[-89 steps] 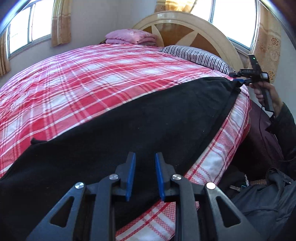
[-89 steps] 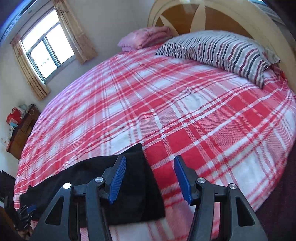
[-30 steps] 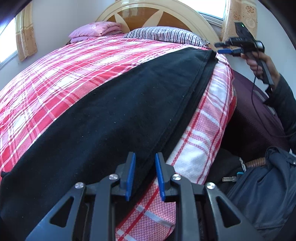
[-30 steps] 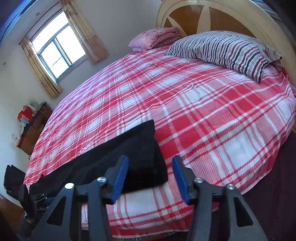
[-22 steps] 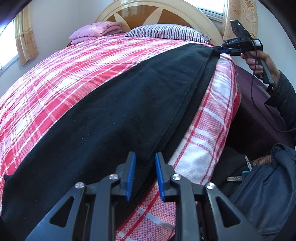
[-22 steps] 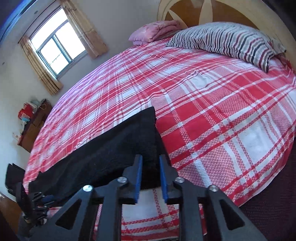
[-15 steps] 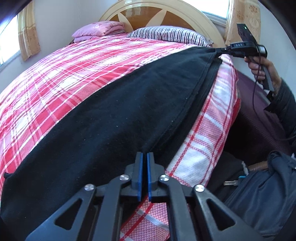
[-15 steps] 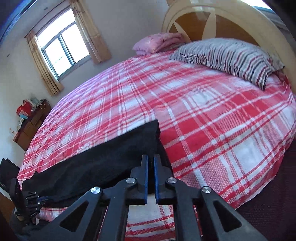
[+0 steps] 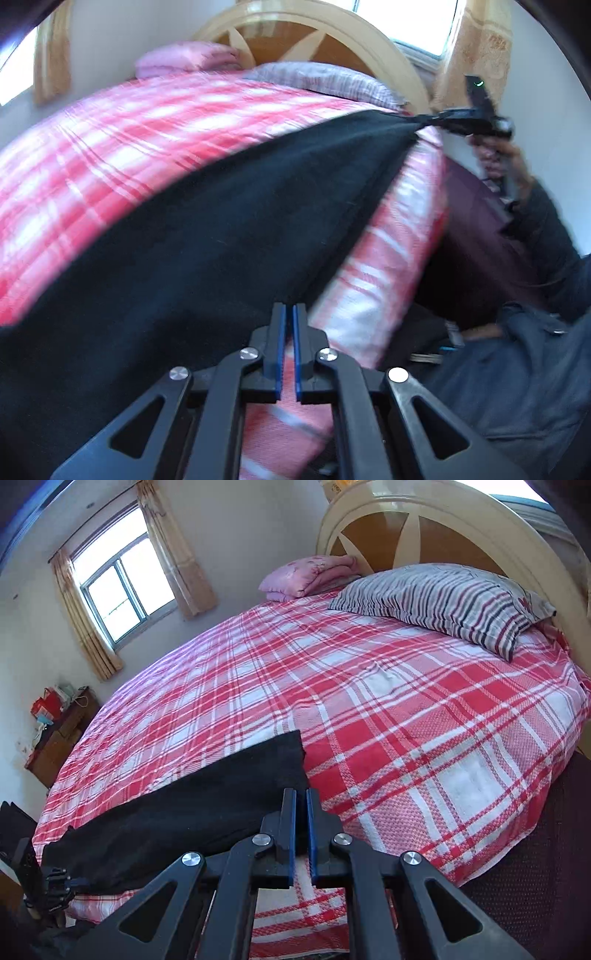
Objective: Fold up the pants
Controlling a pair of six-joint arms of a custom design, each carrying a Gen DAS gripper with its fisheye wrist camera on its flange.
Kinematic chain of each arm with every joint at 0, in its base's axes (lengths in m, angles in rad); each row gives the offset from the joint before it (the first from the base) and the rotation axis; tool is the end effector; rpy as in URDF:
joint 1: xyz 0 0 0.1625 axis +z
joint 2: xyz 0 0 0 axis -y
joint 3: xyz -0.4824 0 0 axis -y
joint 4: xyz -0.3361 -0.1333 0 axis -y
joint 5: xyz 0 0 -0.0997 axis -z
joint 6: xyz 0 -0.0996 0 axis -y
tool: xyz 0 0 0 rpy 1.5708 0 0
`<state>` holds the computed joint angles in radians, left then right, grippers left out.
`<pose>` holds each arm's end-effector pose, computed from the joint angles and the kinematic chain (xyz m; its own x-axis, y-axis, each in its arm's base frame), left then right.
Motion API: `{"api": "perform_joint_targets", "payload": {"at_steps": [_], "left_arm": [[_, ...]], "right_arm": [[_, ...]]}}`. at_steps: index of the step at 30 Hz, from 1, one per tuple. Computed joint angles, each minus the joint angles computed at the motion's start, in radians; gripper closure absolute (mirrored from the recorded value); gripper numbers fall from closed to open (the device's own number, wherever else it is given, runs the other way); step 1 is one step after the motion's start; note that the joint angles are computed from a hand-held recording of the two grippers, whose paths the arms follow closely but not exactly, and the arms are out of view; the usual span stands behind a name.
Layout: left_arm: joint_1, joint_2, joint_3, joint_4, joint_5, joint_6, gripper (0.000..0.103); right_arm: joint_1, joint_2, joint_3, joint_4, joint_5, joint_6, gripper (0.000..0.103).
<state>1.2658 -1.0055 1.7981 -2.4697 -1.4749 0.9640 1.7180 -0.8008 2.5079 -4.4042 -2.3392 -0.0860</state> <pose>-0.0451 -0.6190 0.2425 -0.2979 0.9441 -0.1415 0.9527 0.3033 0.0177 0.1217 -0.3840 0.2351 -0.7949 0.4768 0.3753 -0.1318 0.4680 -0.8738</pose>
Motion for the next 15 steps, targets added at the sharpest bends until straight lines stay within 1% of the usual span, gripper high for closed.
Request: {"api": "perform_joint_targets", "payload": {"at_steps": [1, 2, 3, 4, 5, 6, 7, 8, 10, 11, 13, 15], "left_arm": [[-0.005, -0.004, 0.029, -0.062, 0.010, 0.029, 0.099], [-0.009, -0.004, 0.039, -0.082, 0.012, 0.045, 0.098], [-0.014, -0.004, 0.035, -0.072, 0.017, 0.044, 0.097], [-0.020, -0.003, 0.050, -0.099, 0.027, 0.048, 0.091], [-0.023, -0.002, 0.054, -0.104, 0.032, 0.057, 0.080], [-0.031, -0.001, 0.072, -0.133, 0.049, 0.079, 0.072], [-0.041, 0.000, 0.105, -0.198, 0.068, 0.109, 0.056], [-0.043, 0.001, 0.121, -0.234, 0.073, 0.136, 0.049], [-0.055, 0.009, 0.138, -0.261, 0.092, 0.170, 0.049], [-0.062, 0.020, 0.143, -0.276, 0.118, 0.179, 0.049], [-0.067, 0.037, 0.146, -0.300, 0.144, 0.203, 0.049], [-0.066, 0.043, 0.129, -0.266, 0.144, 0.194, 0.049]], "right_arm": [[0.004, 0.002, -0.006, -0.001, 0.001, -0.009, 0.098], [0.004, 0.006, -0.010, -0.008, 0.001, -0.011, 0.098], [0.002, 0.007, -0.011, -0.007, 0.004, -0.006, 0.098], [-0.006, 0.007, -0.008, -0.004, 0.019, 0.003, 0.098], [-0.024, 0.003, 0.000, -0.001, 0.052, 0.020, 0.098], [-0.031, 0.002, 0.003, 0.001, 0.059, 0.031, 0.097], [-0.039, 0.002, 0.004, 0.008, 0.060, 0.042, 0.097], [-0.044, 0.003, 0.006, 0.011, 0.063, 0.043, 0.097], [-0.046, 0.007, 0.005, 0.010, 0.062, 0.040, 0.097], [-0.044, 0.009, 0.003, 0.011, 0.059, 0.036, 0.097], [-0.042, 0.013, -0.001, 0.010, 0.058, 0.029, 0.097], [-0.039, 0.018, -0.007, 0.014, 0.053, 0.022, 0.097]]}}
